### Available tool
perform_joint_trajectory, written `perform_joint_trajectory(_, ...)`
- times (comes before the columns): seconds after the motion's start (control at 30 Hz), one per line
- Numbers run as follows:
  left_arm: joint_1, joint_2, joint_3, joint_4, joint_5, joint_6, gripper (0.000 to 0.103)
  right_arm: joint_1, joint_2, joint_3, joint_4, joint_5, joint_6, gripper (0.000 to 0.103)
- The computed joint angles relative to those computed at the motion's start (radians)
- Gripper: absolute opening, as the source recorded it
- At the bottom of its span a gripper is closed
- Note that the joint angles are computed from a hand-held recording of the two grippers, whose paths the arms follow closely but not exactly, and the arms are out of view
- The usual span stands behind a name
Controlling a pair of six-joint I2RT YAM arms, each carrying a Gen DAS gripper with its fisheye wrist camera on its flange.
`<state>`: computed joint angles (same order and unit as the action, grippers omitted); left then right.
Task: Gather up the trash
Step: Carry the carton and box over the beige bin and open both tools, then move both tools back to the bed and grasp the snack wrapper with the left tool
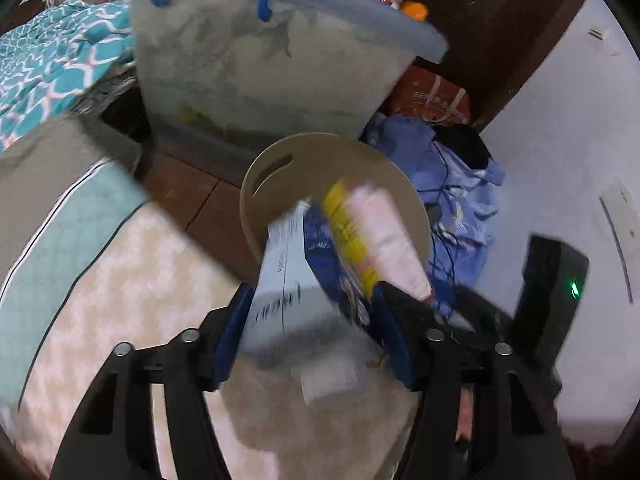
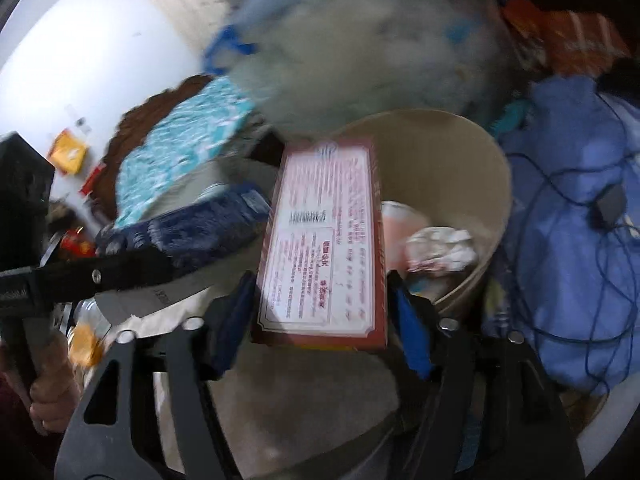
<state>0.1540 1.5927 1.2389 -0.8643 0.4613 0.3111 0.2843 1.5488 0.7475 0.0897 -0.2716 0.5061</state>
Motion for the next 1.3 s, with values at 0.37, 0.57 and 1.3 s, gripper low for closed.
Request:
perform_joint_trajectory(0.37, 0.299, -0.093, -0.083, -0.168, 0.143, 0.207, 0.077, 0.125, -0.209, -0.146, 0.129, 0.086, 0.084, 0.072)
perform_joint_trajectory(0.57, 0.81, -0.191, -0.213, -0.358, 0.117, 0.692, 0.076, 0.325, -0.065, -0.011, 0.104, 0.044, 0.085, 0.064)
perform_joint_trajectory(1.3, 1.592, 0.512, 0.572, -0.584, 0.196, 0.746, 0.072, 0.855, 0.392, 0.55, -0.178, 0.123, 0.039, 0.064)
